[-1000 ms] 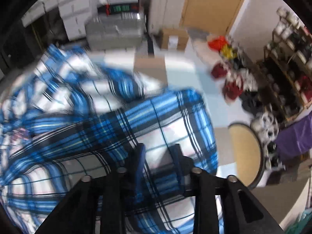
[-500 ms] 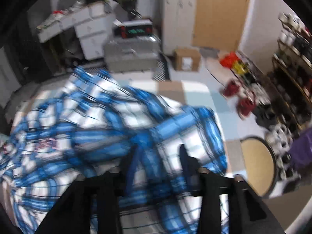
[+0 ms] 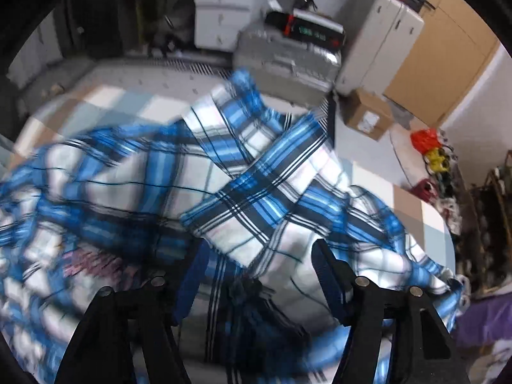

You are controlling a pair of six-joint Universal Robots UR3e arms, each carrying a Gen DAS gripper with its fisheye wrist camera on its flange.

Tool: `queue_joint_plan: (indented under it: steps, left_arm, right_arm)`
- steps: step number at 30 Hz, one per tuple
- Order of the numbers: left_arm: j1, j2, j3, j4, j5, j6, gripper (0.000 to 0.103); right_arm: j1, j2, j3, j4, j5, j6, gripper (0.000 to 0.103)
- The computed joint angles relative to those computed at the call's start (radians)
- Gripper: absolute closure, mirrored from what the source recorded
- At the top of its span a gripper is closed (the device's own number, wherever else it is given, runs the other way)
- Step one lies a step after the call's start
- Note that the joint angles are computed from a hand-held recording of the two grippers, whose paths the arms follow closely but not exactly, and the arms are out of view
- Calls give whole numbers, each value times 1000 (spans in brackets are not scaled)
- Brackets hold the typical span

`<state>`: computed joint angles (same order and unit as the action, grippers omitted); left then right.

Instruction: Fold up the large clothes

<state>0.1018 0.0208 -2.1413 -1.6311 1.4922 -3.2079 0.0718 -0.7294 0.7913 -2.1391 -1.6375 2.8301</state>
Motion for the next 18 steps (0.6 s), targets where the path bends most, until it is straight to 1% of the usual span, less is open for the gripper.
queue_joint_plan:
  steps: [1, 2, 4, 6, 9, 10, 11, 12, 13, 14, 15, 16, 17, 18]
  left_arm:
    - [-6, -4, -3, 1, 5, -7, 1]
    - [-16, -10, -8, 5, 15, -18, 1]
    - [-59, -37, -23, 28, 42, -57, 1]
    - [-75, -58, -23, 21, 42, -79, 1]
    - [-84, -75, -14, 7, 37, -92, 1]
    - [-59, -63, -2, -21, 19, -74, 1]
    - [-33, -49, 11, -47, 0, -50, 1]
    - [-21, -44, 20, -60, -6, -34, 1]
    - [5, -32, 31, -81, -18, -9, 1]
    - [5, -32, 31, -78, -16, -4, 1]
    - [8, -31, 34, -82, -20, 0, 1]
    - [-16, -44, 25, -61, -5, -18, 1]
    - [-41, -55, 17, -42, 8, -41, 1]
    - [-63, -65, 12, -28, 20, -60, 1]
  right_arm:
    - [0, 40, -58, 42, 0, 15, 63]
    - [-11, 49, -74, 36, 33, 51, 95]
    - [-13, 92, -165, 68, -1, 102, 103]
    - [-48, 75, -153, 45, 67, 145, 103]
    - [-66, 70, -149, -34, 46, 197, 103]
    - [-75, 73, -160, -63, 46, 226, 103]
    - [-96, 57, -129, -115, 91, 274, 103]
    - [-113, 59, -136, -109, 140, 300, 103]
    - [-120, 66, -172, -53, 172, 296, 101]
    - [-116, 87, -218, 3, 186, 263, 101]
    - [-101, 98, -240, 20, 159, 230, 98]
    - [-80, 111, -264, 46, 124, 170, 79]
    - [-64, 115, -282, 90, 114, 112, 46]
    - [-54, 103, -257, 117, 121, 45, 36]
